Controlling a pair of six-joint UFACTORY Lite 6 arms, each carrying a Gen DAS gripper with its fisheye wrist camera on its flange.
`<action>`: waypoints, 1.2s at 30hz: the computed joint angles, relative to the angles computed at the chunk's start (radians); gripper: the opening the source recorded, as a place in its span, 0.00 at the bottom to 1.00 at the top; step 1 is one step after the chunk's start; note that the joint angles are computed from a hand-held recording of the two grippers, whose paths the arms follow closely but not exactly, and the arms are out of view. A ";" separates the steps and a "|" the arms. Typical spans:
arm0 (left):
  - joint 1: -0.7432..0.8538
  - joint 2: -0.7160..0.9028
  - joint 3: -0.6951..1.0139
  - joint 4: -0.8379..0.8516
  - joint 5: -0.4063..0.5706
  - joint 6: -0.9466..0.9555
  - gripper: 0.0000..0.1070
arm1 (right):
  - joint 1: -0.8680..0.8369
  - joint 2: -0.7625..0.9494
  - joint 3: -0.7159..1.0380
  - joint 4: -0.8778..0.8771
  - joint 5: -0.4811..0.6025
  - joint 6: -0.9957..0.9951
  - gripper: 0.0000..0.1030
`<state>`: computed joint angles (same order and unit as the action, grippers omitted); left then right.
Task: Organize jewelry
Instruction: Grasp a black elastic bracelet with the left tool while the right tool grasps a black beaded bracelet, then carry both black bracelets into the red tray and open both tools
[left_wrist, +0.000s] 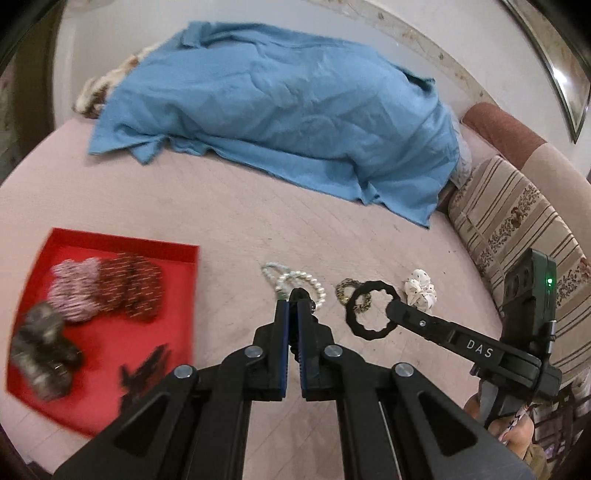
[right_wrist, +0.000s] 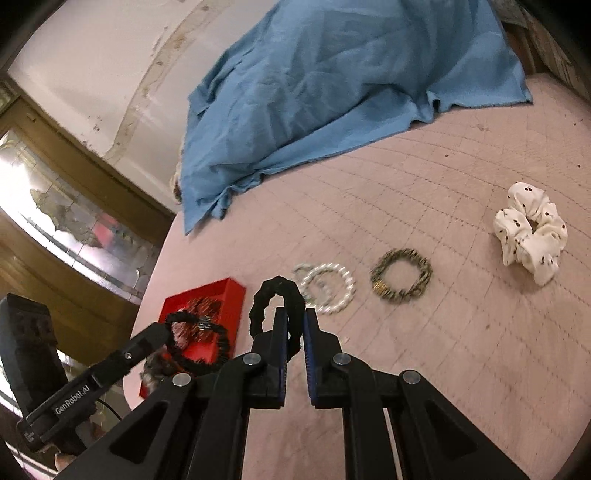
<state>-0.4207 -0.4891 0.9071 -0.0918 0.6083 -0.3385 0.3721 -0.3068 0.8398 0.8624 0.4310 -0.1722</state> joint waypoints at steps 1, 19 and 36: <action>0.018 -0.031 -0.007 -0.004 0.023 0.008 0.04 | 0.032 -0.021 0.000 -0.060 -0.007 0.071 0.09; 1.117 -0.286 -0.174 -0.633 0.506 0.969 0.04 | 0.530 0.144 0.235 -0.772 -0.076 0.897 0.09; 1.338 -0.165 -0.315 -0.668 0.431 1.259 0.04 | 0.675 0.745 0.877 -0.857 0.093 0.912 0.09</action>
<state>0.9170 -0.6536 0.5916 -0.7601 1.0390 0.9203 1.0474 0.4385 1.7164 0.0054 0.5242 0.7402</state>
